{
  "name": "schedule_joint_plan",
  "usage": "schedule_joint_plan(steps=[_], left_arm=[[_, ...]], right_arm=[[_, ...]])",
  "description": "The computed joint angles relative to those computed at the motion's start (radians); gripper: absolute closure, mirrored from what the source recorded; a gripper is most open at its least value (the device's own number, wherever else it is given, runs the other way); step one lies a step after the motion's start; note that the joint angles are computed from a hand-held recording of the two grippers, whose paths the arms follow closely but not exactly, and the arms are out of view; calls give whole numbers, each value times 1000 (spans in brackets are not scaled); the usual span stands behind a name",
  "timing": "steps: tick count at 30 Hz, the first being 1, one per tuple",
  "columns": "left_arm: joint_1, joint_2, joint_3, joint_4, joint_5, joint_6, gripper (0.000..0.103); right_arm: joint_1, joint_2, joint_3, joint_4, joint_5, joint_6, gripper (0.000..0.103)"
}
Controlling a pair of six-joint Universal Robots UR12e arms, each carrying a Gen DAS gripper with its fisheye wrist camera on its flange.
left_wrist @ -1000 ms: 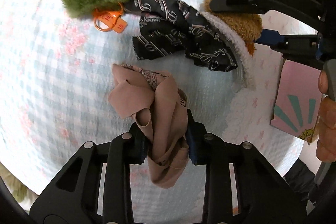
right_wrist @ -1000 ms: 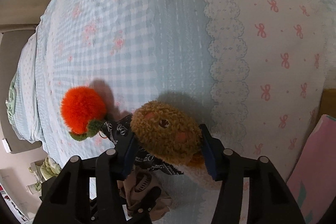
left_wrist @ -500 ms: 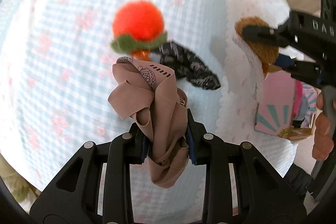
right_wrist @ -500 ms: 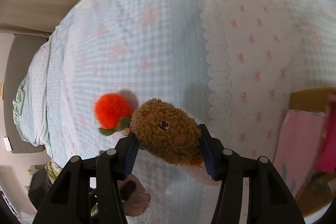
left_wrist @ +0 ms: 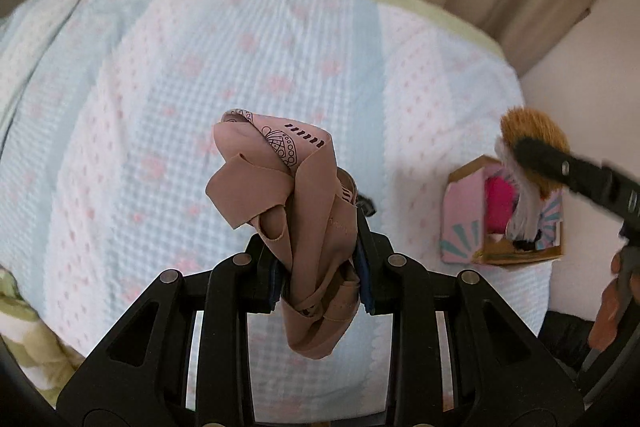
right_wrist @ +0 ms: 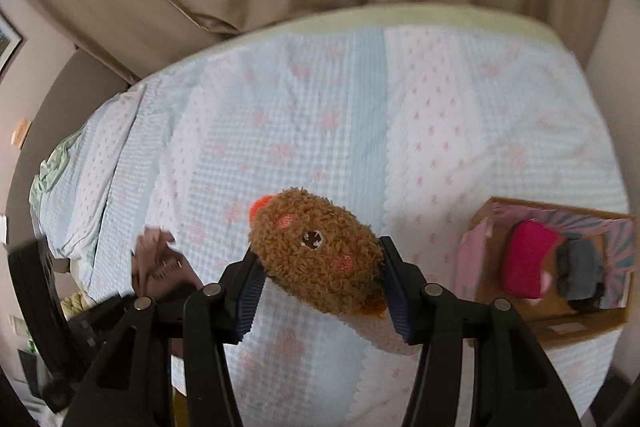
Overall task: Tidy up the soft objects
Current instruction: 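Carry the pink cloth and brown plush into the cardboard box and release both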
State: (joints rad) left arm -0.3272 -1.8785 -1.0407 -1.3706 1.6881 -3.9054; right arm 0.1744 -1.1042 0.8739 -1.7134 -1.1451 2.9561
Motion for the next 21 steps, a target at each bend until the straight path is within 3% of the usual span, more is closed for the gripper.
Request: schedule_joint_plan(steps=[13,21], left_arm=[[-91,-17,116,13,141,38,77],[-146,-118,272,12,167,56,77]], right_arm=[[-59,-211,239,-185,5,-116,53],[-118,-257,297,-241,23,-149,53]])
